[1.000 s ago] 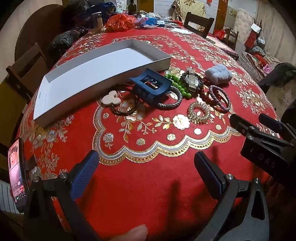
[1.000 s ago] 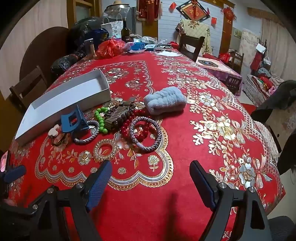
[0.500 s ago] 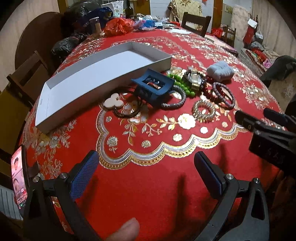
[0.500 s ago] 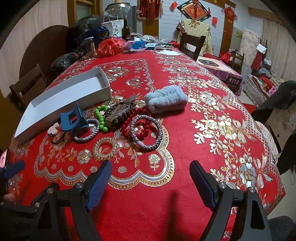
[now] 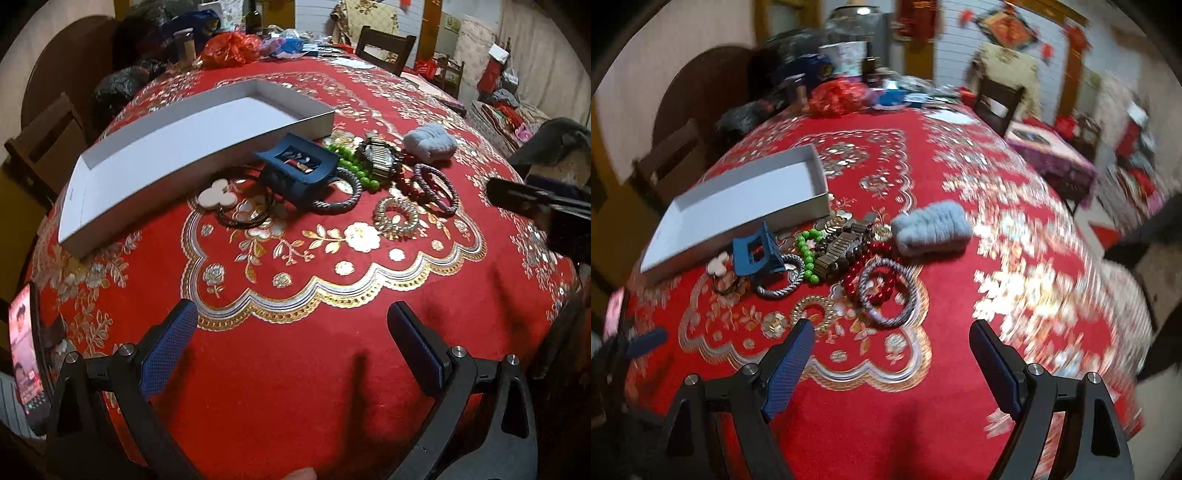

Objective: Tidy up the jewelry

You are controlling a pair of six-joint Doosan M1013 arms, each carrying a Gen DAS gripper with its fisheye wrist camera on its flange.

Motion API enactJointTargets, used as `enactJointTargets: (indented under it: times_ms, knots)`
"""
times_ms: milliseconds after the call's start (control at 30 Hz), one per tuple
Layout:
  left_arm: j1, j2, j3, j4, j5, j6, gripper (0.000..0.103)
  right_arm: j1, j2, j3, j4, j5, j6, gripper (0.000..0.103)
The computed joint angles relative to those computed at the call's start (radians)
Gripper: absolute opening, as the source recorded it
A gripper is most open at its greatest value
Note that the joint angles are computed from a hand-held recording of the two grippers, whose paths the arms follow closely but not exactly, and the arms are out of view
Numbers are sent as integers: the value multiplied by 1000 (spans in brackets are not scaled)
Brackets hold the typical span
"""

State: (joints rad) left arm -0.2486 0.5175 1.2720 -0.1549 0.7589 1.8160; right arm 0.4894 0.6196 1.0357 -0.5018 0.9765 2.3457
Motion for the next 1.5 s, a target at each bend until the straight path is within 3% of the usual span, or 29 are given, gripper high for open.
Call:
enactJointTargets:
  times_ms: [100, 267, 533, 900, 1000, 1100, 1200, 1500]
  knots:
    - [-1, 7, -6, 19, 15, -28, 102, -12, -8, 12, 22, -12, -32, 84]
    - [-4, 4, -1, 10, 7, 1, 102, -8, -6, 33, -31, -50, 72, 84]
    - [-8, 8, -3, -19, 10, 40, 103, -6, 1, 31, -99, -21, 165, 84]
    - [12, -5, 14, -114, -45, 80, 103, 1, 14, 17, -124, 8, 162, 84]
    - [17, -3, 8, -149, -30, 101, 103, 1, 15, 16, -127, 10, 165, 84]
    - [30, 9, -12, -209, 37, 116, 103, 2, 14, 17, -125, 9, 161, 84]
    - [29, 14, -19, -193, 62, 93, 102, 4, 14, 18, -131, 8, 160, 84]
    - [29, 14, -14, -144, 48, 56, 103, 5, 14, 18, -137, 10, 169, 84]
